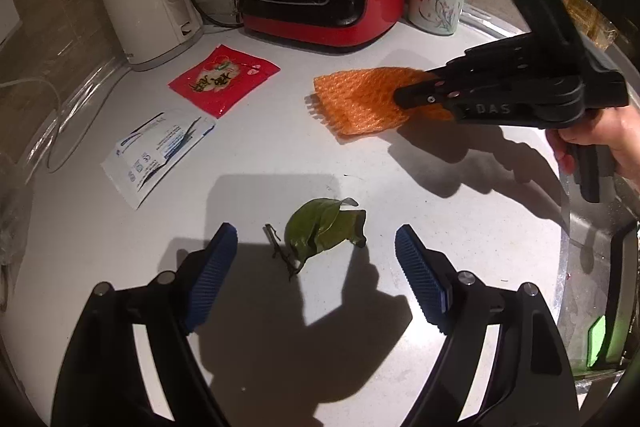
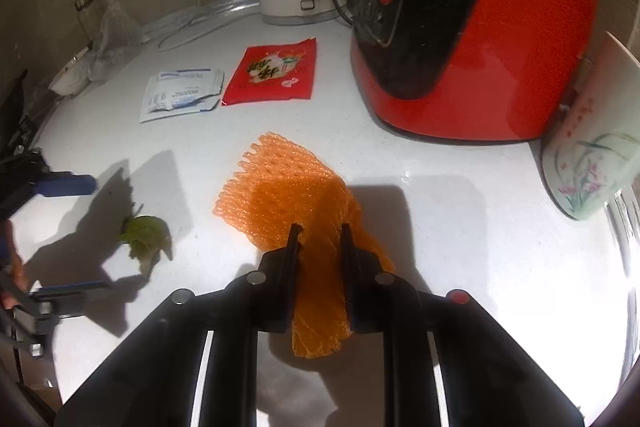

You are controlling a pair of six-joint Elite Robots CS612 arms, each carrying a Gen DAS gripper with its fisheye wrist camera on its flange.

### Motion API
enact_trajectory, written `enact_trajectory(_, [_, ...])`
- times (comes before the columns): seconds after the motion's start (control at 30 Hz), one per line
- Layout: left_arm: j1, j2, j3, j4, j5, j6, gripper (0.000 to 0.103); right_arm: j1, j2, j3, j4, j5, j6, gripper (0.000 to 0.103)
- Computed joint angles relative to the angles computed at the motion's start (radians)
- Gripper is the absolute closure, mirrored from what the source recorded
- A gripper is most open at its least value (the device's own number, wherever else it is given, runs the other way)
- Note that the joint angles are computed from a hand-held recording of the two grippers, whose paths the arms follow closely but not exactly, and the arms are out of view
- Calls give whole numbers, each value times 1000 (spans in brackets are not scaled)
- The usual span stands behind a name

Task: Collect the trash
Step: 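Grasp the green leaf with the left tool while the right grasps the second orange net, then carry the leaf and orange net over the bin and open the left tool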

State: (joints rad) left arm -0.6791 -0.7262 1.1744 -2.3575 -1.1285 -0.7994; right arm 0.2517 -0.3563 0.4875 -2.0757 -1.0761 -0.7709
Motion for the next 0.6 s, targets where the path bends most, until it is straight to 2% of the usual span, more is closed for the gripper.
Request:
enact_trajectory(0.1, [4, 21, -32, 31, 2, 7, 25, -17, -47, 90, -80, 32, 43, 84])
enact_trajectory(0.17, [9, 29, -43, 37, -8, 5, 37, -30, -76, 145, -119, 66, 65, 84])
enact_trajectory(0.23, [17, 34, -49, 35, -41, 2, 65, -41, -107, 203, -160, 84, 77, 84])
enact_trajectory(0.3, [20, 36, -50, 36, -52, 2, 75, -50, -135, 257, -196, 96, 83, 84])
enact_trajectory(0.37, [18, 34, -45, 30, -51, 11, 81, -57, -160, 305, -222, 104, 88, 84])
enact_trajectory(0.4, [16, 33, -45, 34, -50, 19, 87, -61, -172, 329, -241, 106, 93, 84])
enact_trajectory(0.6, [7, 12, -21, 14, -48, 51, 93, -74, -237, 453, -308, 112, 121, 84])
